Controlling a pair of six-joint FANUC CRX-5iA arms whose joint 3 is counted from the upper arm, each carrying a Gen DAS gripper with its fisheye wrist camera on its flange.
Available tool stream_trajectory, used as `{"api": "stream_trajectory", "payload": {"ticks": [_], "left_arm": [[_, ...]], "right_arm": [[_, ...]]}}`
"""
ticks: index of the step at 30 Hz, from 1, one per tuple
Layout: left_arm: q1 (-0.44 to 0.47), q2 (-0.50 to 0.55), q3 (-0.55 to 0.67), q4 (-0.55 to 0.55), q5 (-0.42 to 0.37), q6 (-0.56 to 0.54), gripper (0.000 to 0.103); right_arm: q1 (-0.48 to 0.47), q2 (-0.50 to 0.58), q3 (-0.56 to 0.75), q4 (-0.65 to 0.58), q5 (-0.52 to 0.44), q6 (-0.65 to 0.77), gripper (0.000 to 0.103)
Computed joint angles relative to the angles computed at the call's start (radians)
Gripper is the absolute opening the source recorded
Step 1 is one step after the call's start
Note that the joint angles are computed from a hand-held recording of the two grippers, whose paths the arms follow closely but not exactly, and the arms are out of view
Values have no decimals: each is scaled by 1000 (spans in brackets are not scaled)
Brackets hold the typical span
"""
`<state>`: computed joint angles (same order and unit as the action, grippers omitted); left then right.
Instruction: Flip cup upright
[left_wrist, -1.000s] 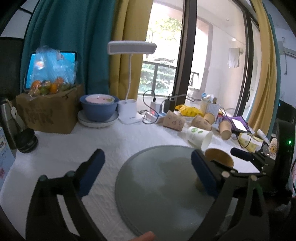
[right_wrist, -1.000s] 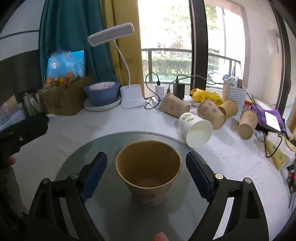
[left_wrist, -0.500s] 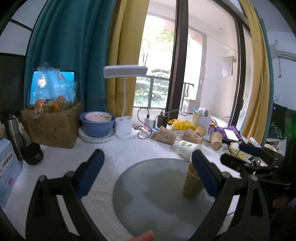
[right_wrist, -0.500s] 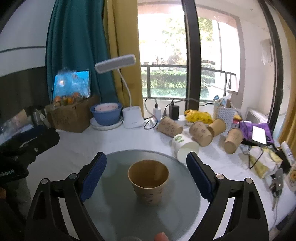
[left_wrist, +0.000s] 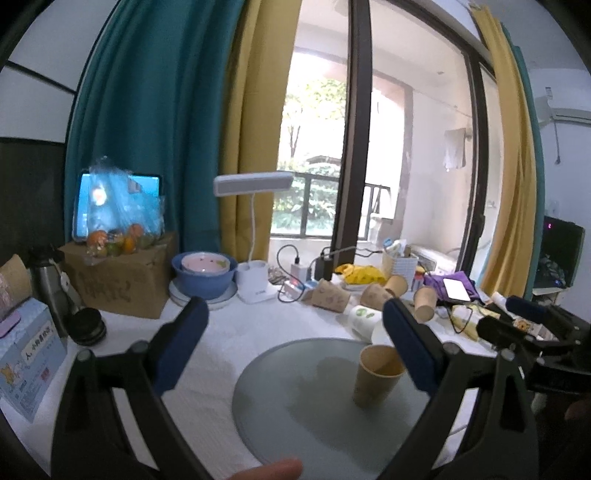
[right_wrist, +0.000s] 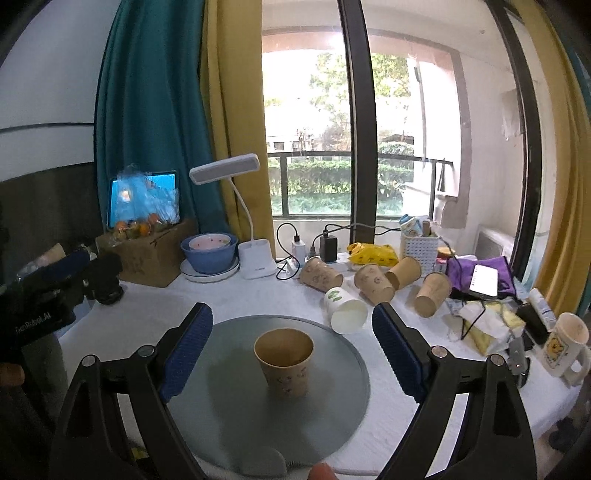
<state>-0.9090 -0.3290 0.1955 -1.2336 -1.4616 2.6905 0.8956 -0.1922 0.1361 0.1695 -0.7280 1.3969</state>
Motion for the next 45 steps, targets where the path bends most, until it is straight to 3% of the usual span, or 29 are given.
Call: {"api": "stream_trajectory", "payload": {"ticks": [45], "left_arm": [[-23, 15, 7, 4, 15, -55, 96]], "right_arm": [[-6, -10, -3, -23, 15, 17, 90]]}}
